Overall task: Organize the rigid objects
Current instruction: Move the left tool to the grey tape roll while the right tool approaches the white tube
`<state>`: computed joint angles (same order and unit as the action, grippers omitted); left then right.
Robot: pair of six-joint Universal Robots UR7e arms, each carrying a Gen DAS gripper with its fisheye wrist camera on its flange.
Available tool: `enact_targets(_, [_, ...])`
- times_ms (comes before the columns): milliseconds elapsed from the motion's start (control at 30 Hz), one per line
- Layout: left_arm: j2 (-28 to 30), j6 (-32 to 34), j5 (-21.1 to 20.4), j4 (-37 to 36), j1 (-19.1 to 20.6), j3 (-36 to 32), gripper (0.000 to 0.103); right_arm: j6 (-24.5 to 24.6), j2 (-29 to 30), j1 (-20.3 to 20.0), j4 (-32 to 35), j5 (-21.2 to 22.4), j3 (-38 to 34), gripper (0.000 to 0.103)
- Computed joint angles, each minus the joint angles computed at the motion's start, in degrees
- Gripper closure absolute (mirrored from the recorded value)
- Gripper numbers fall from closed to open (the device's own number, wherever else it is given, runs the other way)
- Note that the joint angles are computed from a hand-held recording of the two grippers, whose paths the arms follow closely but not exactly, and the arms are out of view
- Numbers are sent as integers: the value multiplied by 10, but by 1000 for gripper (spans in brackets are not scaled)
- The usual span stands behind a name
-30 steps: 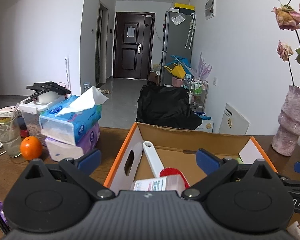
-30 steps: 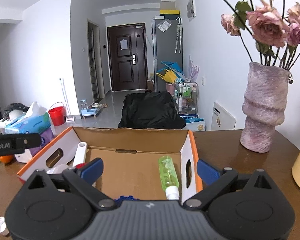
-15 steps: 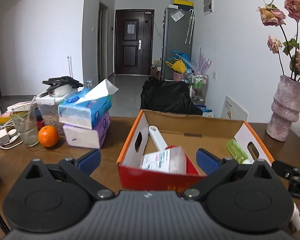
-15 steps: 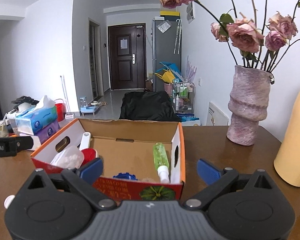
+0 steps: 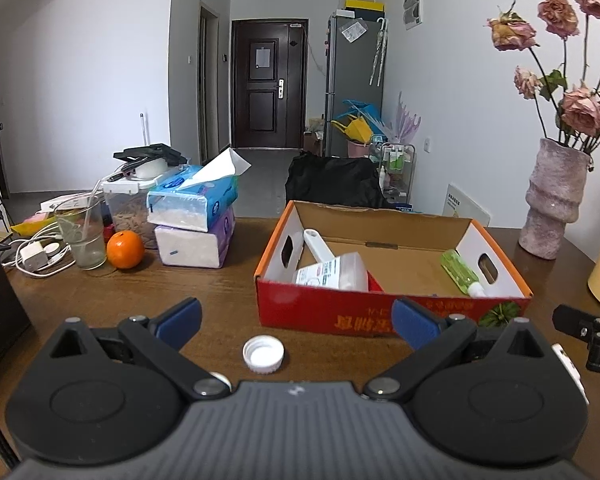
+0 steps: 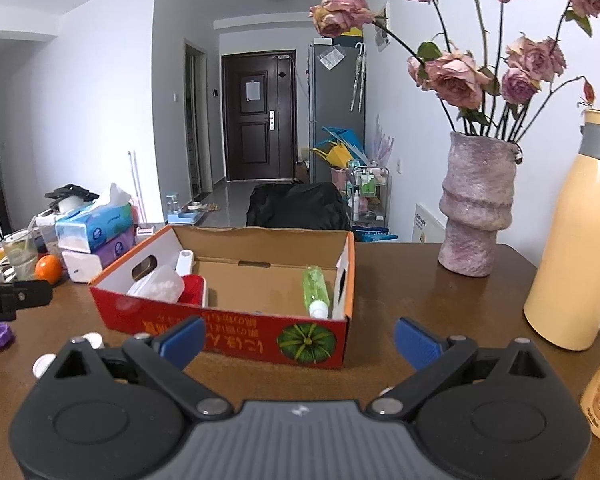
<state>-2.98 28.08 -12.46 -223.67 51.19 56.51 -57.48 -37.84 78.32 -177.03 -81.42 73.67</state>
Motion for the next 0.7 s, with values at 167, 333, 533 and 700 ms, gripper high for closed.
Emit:
enact_targets(167, [-14, -46, 17, 7, -14, 53, 0, -12, -26, -12, -12, 4, 34, 2])
enact_targets(333, [-27, -121, 30, 44, -26, 104, 0, -21, -49, -25, -22, 8, 66, 2])
enact_targets(533, [-43, -210, 42, 91, -39, 162, 0, -33, -68, -37, -37, 7, 95, 2])
enact_targets(700, [-65, -334, 48, 180, -44, 221, 0, -42, -79, -47, -47, 4, 111, 2])
